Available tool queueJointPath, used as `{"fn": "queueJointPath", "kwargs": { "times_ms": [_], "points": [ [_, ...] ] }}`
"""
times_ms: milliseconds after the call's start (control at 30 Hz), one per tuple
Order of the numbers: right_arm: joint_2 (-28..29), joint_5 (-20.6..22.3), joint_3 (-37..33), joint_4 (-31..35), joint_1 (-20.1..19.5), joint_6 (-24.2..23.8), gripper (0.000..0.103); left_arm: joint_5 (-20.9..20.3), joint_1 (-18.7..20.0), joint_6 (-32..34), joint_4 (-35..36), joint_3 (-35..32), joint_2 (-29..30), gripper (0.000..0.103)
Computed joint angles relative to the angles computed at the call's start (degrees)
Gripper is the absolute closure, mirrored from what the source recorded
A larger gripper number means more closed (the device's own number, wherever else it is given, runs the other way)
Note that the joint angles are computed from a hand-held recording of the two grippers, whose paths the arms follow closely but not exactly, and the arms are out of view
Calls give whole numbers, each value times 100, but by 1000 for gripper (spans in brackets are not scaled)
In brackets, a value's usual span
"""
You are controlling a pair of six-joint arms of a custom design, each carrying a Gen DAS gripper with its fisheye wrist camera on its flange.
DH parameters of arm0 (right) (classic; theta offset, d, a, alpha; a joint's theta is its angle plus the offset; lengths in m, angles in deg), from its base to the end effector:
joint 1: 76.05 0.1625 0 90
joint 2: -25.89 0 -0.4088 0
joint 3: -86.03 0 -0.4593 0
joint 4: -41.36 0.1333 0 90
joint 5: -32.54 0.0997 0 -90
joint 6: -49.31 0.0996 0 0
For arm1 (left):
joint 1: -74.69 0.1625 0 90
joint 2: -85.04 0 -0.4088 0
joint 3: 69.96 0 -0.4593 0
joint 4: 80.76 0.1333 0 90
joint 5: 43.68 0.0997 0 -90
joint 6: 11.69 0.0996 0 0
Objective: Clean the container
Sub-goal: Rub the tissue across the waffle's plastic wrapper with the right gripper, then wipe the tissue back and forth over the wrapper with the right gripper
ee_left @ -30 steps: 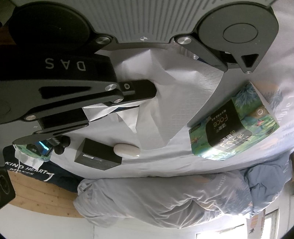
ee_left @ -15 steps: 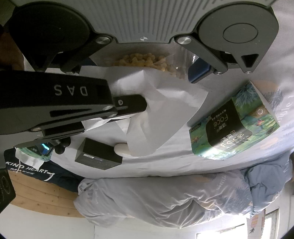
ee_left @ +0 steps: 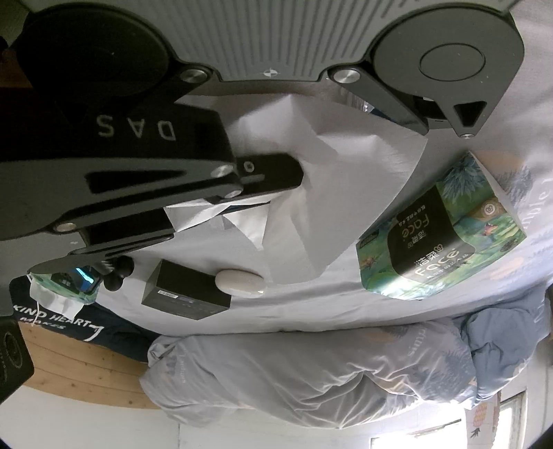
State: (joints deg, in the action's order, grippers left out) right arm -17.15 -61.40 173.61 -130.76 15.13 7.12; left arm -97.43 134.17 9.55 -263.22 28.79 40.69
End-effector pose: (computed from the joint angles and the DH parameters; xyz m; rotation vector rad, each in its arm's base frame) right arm 0.1422 -0.7630 0.1014 0.9785 -2.5472 0.8366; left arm -0.1837 -0.6900 0.0730 0.8117 2.3000 -0.8974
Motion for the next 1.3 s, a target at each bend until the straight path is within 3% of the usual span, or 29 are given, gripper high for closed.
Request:
{"fn": "queueJointPath", "kwargs": {
  "times_ms": [733, 1300],
  "points": [
    [123, 64, -156, -137, -2, 27, 90, 4, 9, 31, -19, -12, 12, 0],
    [47, 268, -136, 284, -20, -63, 89, 31, -17, 35, -35, 17, 12, 0]
  ]
}}
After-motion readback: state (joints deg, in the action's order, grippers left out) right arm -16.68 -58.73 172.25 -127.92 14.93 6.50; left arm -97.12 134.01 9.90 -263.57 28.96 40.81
